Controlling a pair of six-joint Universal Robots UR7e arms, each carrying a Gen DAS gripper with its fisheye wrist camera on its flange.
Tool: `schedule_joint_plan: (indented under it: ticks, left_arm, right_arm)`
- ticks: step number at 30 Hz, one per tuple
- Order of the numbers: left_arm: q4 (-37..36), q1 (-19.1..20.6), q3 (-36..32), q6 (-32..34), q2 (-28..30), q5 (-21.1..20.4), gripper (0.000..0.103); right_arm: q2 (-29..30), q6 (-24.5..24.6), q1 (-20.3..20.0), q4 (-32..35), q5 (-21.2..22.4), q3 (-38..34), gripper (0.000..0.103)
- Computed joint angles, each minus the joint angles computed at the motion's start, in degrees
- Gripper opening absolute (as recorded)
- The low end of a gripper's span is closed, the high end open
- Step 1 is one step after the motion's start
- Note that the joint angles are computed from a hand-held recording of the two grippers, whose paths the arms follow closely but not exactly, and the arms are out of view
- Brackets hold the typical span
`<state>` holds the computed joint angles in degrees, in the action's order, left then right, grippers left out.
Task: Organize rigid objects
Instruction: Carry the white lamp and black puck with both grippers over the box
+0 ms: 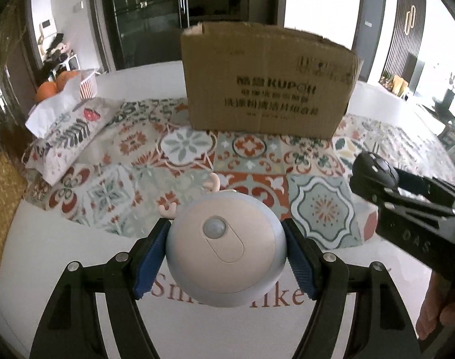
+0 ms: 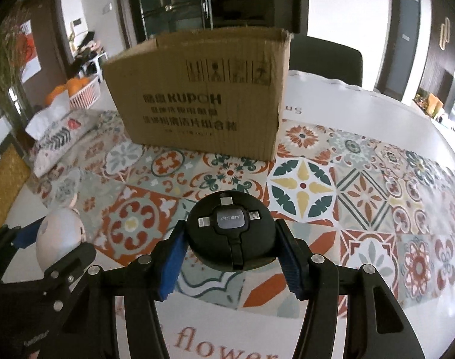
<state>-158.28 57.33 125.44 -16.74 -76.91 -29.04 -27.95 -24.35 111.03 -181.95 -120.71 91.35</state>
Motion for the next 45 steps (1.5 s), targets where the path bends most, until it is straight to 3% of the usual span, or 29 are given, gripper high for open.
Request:
schedule_joint_plan:
  ticks: [17,31,45]
  left_arm:
    - [-4.82,-2.9,-2.81,11.54,-4.86,-1.4,0.074]
    - [-7.26,-2.81,-7.75,18.74,-4.8,-5.4,0.074]
    - [-9.37,-1.2,-16.5,25.68,-0.39,-8.59,0.074]
  right_arm:
    - [-2.18,8.01,5.8,-3.09,-3.51,0.28,0.058]
    - [-1.82,6.96,8.7,-3.91,-5.21,-3.64,0.058]
    - [0.83,4.95,9.75,-2.58,-4.87,-11.99,0.058]
